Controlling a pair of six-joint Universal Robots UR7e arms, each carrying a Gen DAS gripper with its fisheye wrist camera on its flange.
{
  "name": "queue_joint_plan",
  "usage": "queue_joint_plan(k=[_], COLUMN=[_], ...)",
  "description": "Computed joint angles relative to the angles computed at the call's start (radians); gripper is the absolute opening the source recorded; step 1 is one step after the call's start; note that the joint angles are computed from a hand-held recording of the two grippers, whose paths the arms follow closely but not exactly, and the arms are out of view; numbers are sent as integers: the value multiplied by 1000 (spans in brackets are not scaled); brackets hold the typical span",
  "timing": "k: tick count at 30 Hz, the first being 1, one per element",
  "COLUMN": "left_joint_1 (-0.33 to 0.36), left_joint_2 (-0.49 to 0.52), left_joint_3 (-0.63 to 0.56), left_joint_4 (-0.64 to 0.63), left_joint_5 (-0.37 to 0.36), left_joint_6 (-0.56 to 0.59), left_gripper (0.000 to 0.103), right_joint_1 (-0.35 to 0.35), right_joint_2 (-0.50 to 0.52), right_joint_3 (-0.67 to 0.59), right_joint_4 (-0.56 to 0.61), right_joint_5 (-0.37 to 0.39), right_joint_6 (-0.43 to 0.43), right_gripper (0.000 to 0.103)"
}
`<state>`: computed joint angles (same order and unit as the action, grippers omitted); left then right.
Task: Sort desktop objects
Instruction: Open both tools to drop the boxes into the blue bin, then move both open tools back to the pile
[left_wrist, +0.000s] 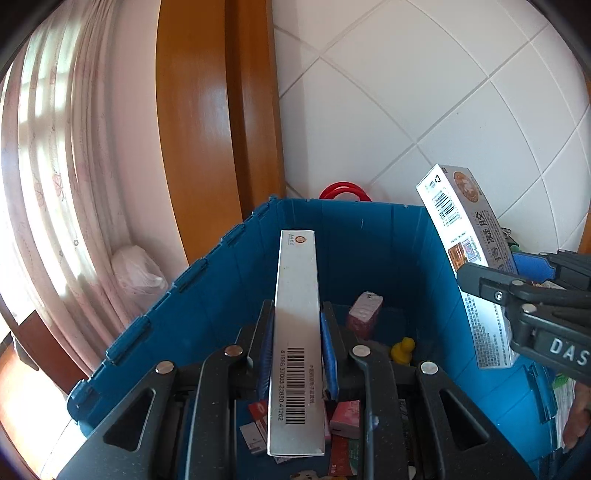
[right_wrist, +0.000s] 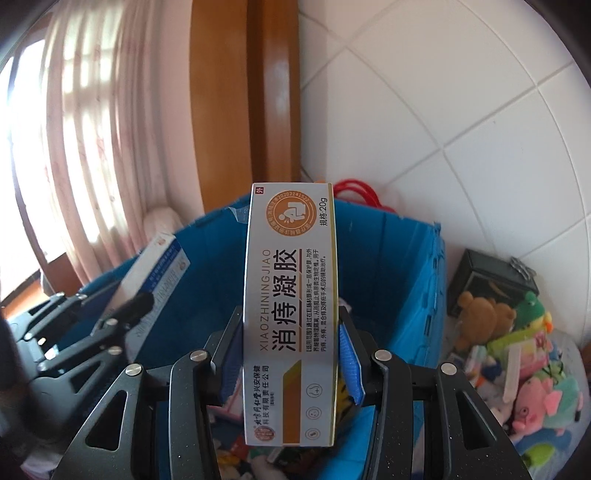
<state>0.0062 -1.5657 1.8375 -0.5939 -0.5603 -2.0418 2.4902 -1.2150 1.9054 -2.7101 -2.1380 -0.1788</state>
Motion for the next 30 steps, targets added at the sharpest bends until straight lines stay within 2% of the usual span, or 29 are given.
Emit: queue_joint_plan(k=[3, 5, 8, 10, 12, 13, 14, 16, 23, 26, 28, 30], left_joint_1=[-2, 2, -6, -15, -29, -34, -39, -48, -91, -125, -147, -171], left_joint_2=[20, 24, 17, 18, 21, 18, 17, 11, 9, 9, 18, 39], left_joint_3=[-16, -21, -22, -23, -23, -21, -19, -16, -9, -6, -5, -11], left_joint_4=[44, 58, 72, 87, 111, 120, 127, 131, 145, 167, 183, 211], left_joint_5=[-12, -15, -22, -22, -25, -27, -33, -41, -59, -57, -52, -39], left_joint_6=[-32, -51, -70, -89, -118, -127, -139, -152, -199, -247, -279, -325], left_gripper=[23, 28, 47, 63, 69, 71, 71, 71, 72, 73, 80, 82], right_joint_1=[9, 15, 26, 31, 39, 46, 51, 65, 84, 89, 89, 88], right_joint_2=[17, 23, 30, 30, 32, 31, 30, 26, -29, -77, -119, -161], right_joint_3=[1, 1, 5, 10, 14, 19, 24, 35, 84, 126, 161, 193], right_joint_4=[-23, -26, -48, -63, -82, -101, -117, -161, -224, -266, -296, -324], right_joint_5=[-50, -57, -78, -80, -98, -109, -116, -143, -188, -184, -172, -175], right_joint_6=[-12, -15, -34, -47, -59, -68, -76, -99, -106, -109, -109, -104], right_gripper=[45, 45, 45, 47, 62, 82, 95, 101, 103, 103, 103, 103])
